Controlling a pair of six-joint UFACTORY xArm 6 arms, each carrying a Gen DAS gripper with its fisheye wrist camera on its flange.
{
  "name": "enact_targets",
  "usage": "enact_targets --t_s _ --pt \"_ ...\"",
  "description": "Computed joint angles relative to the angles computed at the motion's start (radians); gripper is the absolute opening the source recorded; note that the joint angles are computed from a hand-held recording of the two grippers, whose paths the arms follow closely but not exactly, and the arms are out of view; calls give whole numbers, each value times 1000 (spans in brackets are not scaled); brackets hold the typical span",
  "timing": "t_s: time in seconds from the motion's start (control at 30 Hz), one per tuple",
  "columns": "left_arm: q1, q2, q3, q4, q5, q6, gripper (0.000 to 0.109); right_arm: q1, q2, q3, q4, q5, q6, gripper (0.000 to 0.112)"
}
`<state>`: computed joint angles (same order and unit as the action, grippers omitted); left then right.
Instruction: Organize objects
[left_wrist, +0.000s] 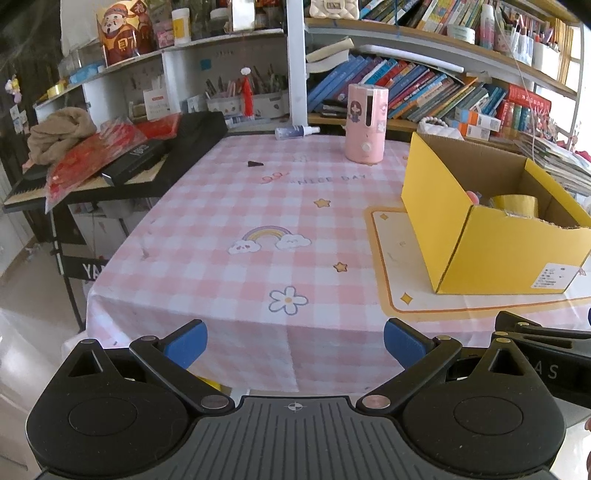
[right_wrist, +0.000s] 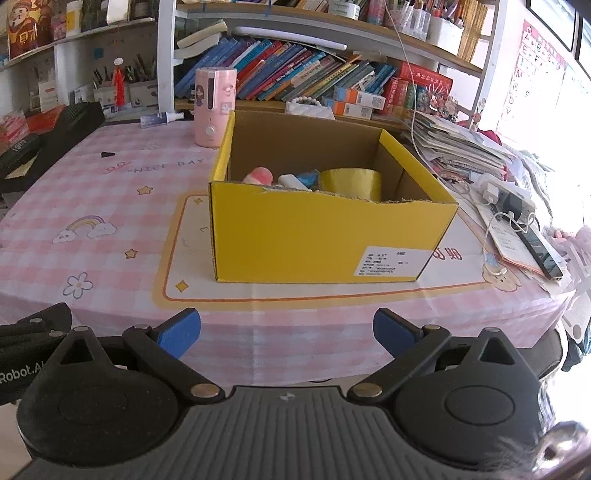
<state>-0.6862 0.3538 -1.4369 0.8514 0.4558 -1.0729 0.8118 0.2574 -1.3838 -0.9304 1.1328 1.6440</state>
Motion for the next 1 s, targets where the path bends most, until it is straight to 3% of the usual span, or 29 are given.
enact_targets --t_s 0.5,1.0 --pt "21 -14 14 45 -34 -30 103 9 15 -28 -31 6 12 101" --pt "22 0 -2 -4 -27 5 103 -1 22 -35 -26 -2 1 101"
